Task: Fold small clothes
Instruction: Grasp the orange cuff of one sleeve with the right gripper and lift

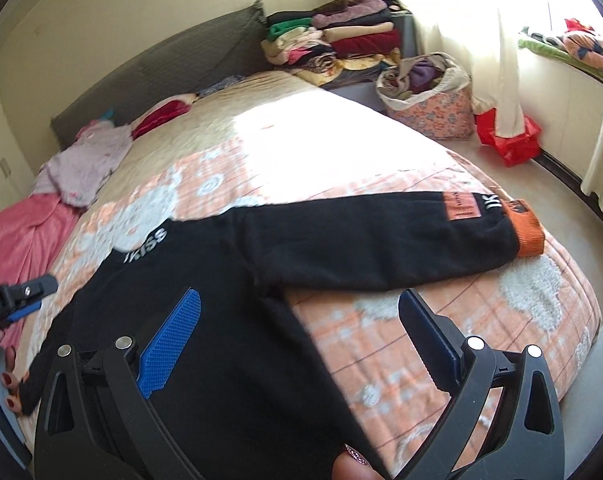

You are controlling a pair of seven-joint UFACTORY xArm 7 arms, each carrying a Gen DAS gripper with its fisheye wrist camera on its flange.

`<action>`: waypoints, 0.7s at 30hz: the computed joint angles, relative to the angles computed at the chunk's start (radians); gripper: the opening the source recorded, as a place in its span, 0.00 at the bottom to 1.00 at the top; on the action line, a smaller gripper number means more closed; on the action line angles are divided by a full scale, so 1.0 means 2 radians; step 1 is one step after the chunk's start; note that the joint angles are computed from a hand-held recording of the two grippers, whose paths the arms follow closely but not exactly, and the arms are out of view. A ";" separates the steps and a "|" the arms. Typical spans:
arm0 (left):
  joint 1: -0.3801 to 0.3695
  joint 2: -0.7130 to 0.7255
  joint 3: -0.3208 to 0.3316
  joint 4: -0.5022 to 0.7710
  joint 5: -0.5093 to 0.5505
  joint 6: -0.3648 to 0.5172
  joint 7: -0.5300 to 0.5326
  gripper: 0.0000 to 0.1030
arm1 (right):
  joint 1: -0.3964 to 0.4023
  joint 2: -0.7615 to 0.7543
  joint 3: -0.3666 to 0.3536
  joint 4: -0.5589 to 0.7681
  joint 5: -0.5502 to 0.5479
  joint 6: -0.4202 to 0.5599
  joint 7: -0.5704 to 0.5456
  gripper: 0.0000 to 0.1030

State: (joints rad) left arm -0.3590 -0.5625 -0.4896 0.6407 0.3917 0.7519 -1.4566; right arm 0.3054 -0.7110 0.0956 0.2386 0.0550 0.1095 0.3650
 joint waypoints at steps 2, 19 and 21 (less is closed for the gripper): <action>0.009 0.010 0.000 0.007 0.010 0.002 0.001 0.92 | -0.012 0.019 -0.014 0.010 0.000 -0.008 -0.005 0.96; 0.047 0.058 0.034 -0.035 0.053 -0.092 -0.012 0.92 | -0.057 0.147 -0.140 0.066 0.091 -0.017 -0.057 0.96; 0.052 0.067 0.036 -0.039 0.058 -0.104 -0.014 0.92 | -0.045 0.154 -0.158 0.067 0.112 -0.019 -0.072 0.96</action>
